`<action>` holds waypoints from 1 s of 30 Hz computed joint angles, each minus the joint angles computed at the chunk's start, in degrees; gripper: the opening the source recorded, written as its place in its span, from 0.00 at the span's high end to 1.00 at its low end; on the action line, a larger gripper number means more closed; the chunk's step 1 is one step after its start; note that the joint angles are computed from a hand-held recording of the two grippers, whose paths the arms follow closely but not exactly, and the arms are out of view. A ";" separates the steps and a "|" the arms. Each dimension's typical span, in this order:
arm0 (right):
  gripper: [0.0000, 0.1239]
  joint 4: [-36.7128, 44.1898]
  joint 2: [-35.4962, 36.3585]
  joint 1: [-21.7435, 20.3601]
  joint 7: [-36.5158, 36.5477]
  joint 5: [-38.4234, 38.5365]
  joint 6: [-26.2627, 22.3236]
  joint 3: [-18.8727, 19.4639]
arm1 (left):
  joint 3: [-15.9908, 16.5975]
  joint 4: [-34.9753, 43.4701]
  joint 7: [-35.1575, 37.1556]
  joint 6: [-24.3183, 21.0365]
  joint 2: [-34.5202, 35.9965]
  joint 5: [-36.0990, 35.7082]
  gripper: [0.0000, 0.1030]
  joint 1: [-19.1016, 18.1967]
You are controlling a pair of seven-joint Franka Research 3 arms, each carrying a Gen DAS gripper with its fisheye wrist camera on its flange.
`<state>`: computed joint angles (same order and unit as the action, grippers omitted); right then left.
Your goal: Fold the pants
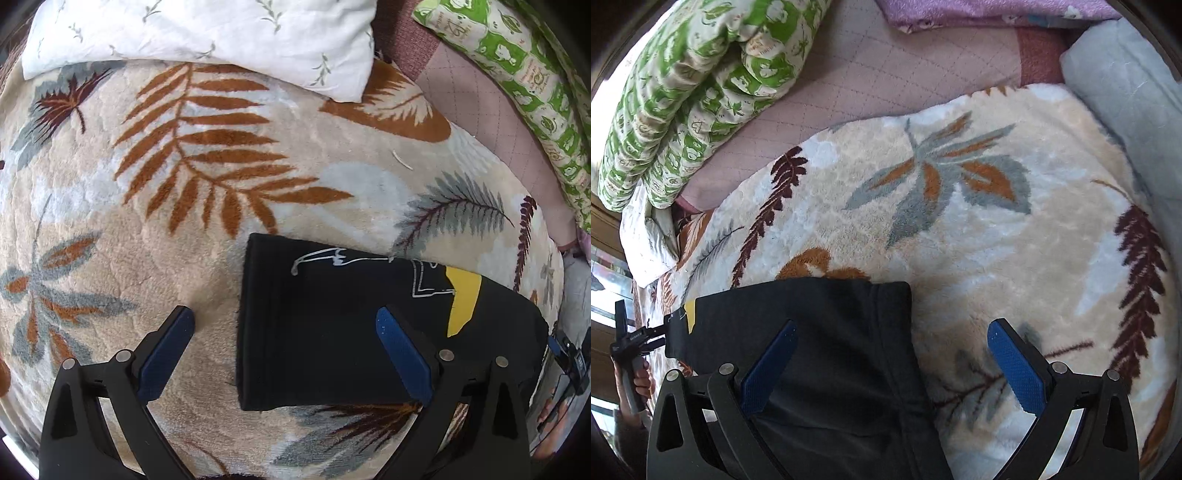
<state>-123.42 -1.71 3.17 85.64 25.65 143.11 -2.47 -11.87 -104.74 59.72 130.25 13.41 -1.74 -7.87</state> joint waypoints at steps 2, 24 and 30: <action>0.23 1.30 1.47 0.19 -1.87 3.35 -0.41 0.01 | -0.22 0.71 0.33 -0.08 0.47 0.09 0.03 -0.21; 0.80 2.44 0.55 2.01 4.11 -15.25 -0.57 1.15 | -0.12 3.33 -0.66 4.09 0.27 3.96 0.91 -1.64; 0.80 -0.58 -4.04 2.31 3.71 -18.64 1.10 1.98 | 0.26 -2.86 -4.71 9.83 -5.21 8.20 0.91 -2.70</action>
<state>-123.99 -5.74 5.48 89.35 7.00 144.21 -0.49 -11.61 -107.60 55.01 140.07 8.20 6.46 -10.56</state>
